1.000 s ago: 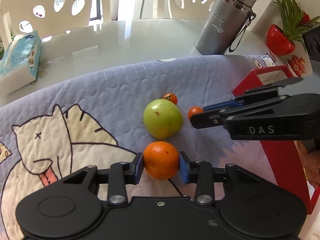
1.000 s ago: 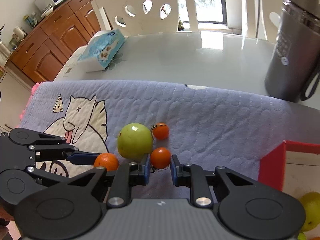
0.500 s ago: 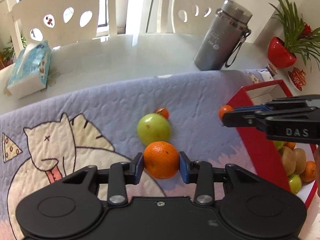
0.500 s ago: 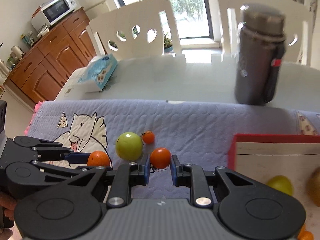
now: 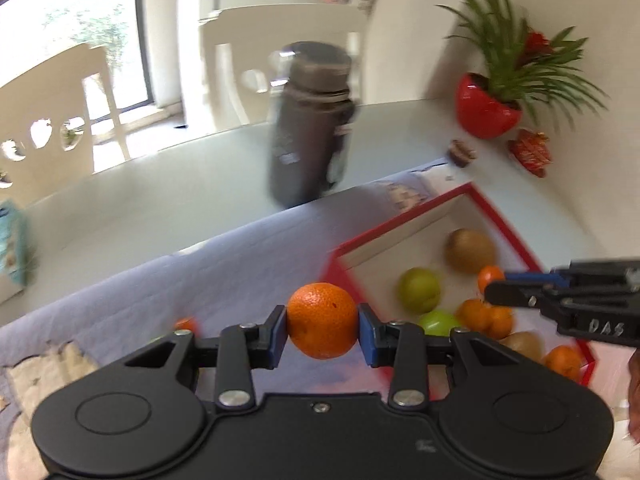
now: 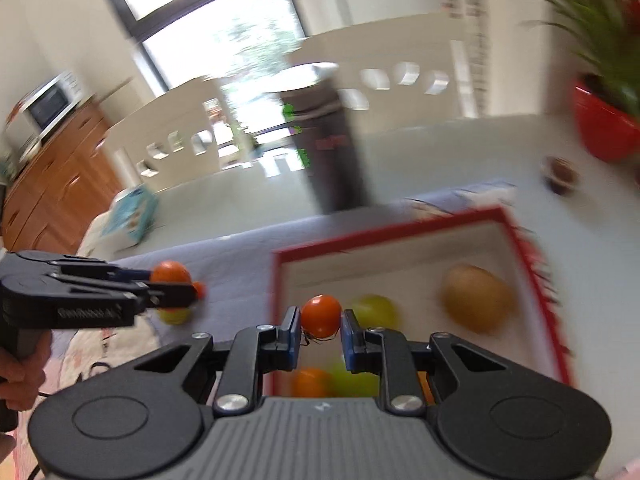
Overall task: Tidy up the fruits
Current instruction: 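Carry the tangerine and small red-orange fruit into the box and release both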
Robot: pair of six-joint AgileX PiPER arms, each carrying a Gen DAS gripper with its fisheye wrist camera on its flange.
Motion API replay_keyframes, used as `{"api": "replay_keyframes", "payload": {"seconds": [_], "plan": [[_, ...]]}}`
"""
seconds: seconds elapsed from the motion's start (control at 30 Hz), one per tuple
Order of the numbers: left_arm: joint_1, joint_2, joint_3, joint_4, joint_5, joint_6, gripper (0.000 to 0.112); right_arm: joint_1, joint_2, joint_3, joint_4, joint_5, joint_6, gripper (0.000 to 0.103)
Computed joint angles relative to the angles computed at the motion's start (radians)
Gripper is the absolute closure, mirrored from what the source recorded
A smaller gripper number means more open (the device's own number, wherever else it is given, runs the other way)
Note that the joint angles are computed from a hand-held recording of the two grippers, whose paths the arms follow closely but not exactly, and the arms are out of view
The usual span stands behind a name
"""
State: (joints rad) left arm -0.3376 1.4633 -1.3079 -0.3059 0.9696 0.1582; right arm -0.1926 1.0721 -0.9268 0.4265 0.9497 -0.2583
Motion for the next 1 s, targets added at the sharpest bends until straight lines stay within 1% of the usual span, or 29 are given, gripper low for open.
{"api": "replay_keyframes", "payload": {"seconds": [0.07,0.2,0.27,0.43,0.5,0.6,0.73,0.83,1.0], "plan": [[-0.032,0.038,-0.048,-0.042,0.02,-0.038,0.068,-0.121,-0.02,0.018,0.029,0.036,-0.051,0.08],[-0.15,0.105,-0.124,0.002,0.005,-0.113,0.068,-0.329,-0.039,0.05,0.076,0.09,-0.132,0.08],[-0.191,0.137,-0.157,0.0,0.008,-0.127,0.068,-0.439,-0.044,0.06,0.103,0.133,-0.192,0.08],[-0.273,0.198,-0.208,-0.002,0.014,-0.149,0.068,-0.58,-0.071,0.096,0.108,0.185,-0.276,0.08],[-0.294,0.233,-0.241,-0.009,0.028,-0.162,0.068,-0.618,-0.076,0.115,0.121,0.197,-0.291,0.08],[-0.328,0.298,-0.302,-0.018,0.042,-0.179,0.068,-0.641,-0.074,0.13,0.112,0.201,-0.299,0.08],[-0.366,0.383,-0.374,-0.042,0.054,-0.15,0.068,-0.683,-0.059,0.165,0.154,0.207,-0.364,0.079],[-0.383,0.434,-0.41,-0.064,0.07,-0.127,0.068,-0.658,-0.053,0.174,0.131,0.18,-0.334,0.079],[-0.392,0.492,-0.442,-0.065,0.063,-0.124,0.068,-0.661,-0.033,0.178,0.132,0.162,-0.333,0.077]]}}
